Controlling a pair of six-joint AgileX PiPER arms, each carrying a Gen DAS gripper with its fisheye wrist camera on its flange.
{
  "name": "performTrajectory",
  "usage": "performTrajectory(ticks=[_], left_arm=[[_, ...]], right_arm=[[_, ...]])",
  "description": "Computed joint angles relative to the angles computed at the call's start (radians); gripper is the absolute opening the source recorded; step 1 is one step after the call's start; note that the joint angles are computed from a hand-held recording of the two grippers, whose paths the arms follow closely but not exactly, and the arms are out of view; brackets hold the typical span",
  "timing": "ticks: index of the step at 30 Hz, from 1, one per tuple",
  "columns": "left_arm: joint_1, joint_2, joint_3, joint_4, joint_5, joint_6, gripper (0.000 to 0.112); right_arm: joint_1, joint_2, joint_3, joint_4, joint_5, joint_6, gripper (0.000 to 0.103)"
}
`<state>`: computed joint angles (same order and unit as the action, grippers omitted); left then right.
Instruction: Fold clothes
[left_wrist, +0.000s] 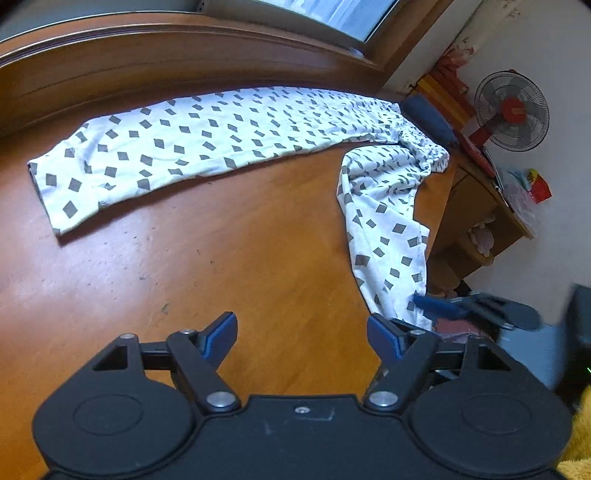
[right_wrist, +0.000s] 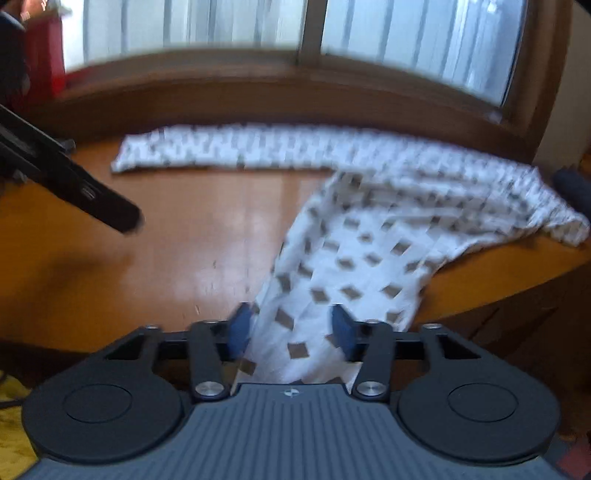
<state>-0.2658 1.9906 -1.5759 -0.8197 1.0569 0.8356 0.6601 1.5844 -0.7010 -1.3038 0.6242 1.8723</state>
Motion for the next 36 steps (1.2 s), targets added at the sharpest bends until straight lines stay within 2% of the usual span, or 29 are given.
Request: performTrajectory(ticks=[1,3,4,5,8,11,13,16,18,20,21,23,26,28,32,36], left_arm=[[0.007,-0.014,0.018,0.000,-0.008,0.010,0.075],[0.026,-0.037,0.053,-0.006,-0.022,0.028,0.076],[0.038,-0.045,0.067,-0.012,-0.022,0.036,0.077],[0.050,-0.051,0.077,-0.018,-0.022,0.040,0.077],[0.074,-0.067,0.105,-0.025,-0.033,0.040,0.077],[0.090,-0.084,0.126,-0.022,-0.052,0.028,0.077],[0.099,-0.096,0.137,-0.022,-0.060,0.021,0.077],[0.105,-0.124,0.163,-0.012,-0.080,0.009,0.077],[0.112,-0.153,0.194,-0.011,-0.101,0.019,0.078],[0.126,-0.178,0.226,-0.018,-0.114,0.039,0.081],[0.134,-0.186,0.236,-0.019,-0.115,0.043,0.082],[0.143,-0.190,0.242,-0.008,-0.117,0.039,0.082],[0.153,-0.179,0.222,0.009,-0.108,0.029,0.082],[0.160,-0.162,0.200,0.010,-0.091,0.028,0.082],[0.161,-0.151,0.191,0.013,-0.090,0.030,0.082],[0.170,-0.171,0.231,0.000,-0.101,0.047,0.082]], right_arm=[[-0.040,0.004,-0.003,-0.001,-0.048,0.001,0.032],[-0.104,0.011,-0.046,0.094,-0.099,-0.116,0.008],[-0.137,0.018,-0.071,0.154,-0.127,-0.193,0.005],[-0.183,0.025,-0.091,0.204,-0.195,-0.253,0.005],[-0.314,0.088,-0.177,0.480,-0.386,-0.553,0.005],[-0.404,0.243,-0.346,0.774,-0.490,-0.852,0.005],[-0.453,0.354,-0.495,0.898,-0.485,-0.942,0.004],[-0.503,0.489,-0.731,0.911,-0.368,-0.850,0.004],[-0.526,0.513,-0.800,0.991,-0.316,-0.874,0.010],[-0.520,0.462,-0.736,0.911,-0.343,-0.835,0.018],[-0.513,0.432,-0.693,0.811,-0.361,-0.763,0.022],[-0.475,0.336,-0.578,0.611,-0.358,-0.684,0.040],[-0.392,0.202,-0.412,0.311,-0.374,-0.691,0.046],[-0.327,0.153,-0.341,0.155,-0.382,-0.790,0.046],[-0.226,0.178,-0.334,0.122,-0.331,-1.169,0.044],[-0.213,0.273,-0.420,0.188,-0.311,-1.390,0.042]])
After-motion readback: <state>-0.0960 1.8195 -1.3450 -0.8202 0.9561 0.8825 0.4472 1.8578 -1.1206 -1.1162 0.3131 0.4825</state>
